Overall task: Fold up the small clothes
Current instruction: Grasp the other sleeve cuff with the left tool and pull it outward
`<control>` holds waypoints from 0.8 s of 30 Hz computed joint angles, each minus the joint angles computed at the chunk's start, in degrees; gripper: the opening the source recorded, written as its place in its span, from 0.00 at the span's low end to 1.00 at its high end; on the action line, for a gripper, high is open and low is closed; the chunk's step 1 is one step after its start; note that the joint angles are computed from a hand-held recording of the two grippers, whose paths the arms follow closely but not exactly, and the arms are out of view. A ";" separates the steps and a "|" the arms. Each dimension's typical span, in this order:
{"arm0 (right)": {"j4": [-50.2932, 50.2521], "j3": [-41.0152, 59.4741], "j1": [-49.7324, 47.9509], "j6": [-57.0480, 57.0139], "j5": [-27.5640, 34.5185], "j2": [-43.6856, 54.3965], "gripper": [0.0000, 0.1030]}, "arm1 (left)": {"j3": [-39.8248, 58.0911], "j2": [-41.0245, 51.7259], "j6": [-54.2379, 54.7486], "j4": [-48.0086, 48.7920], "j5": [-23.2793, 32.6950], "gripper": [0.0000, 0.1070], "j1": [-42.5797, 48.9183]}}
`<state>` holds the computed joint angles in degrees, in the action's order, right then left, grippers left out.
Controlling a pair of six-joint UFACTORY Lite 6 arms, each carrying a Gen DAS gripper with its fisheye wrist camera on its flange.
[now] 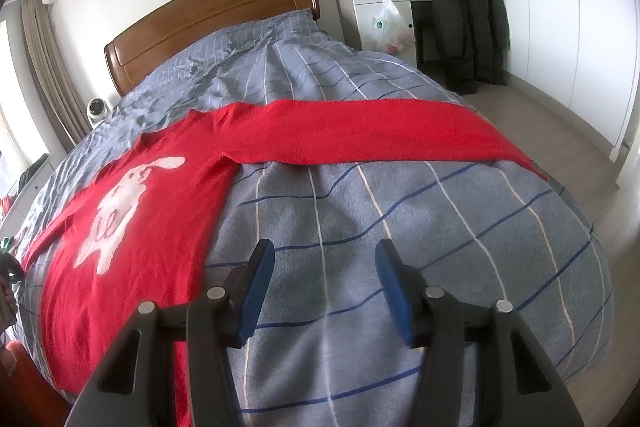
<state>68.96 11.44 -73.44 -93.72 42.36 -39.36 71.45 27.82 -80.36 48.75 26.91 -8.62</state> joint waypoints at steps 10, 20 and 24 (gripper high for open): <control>0.66 -0.33 1.47 -0.88 -1.86 0.70 0.51 | -1.30 0.33 -2.76 3.68 -2.49 0.02 0.76; -0.93 -1.11 4.03 1.39 -4.23 -1.17 0.51 | -1.91 0.38 -4.43 5.58 -3.58 0.03 1.01; -1.77 -1.51 4.86 2.58 -4.94 -2.20 0.51 | -4.34 -2.26 -4.38 5.44 -5.24 0.09 1.72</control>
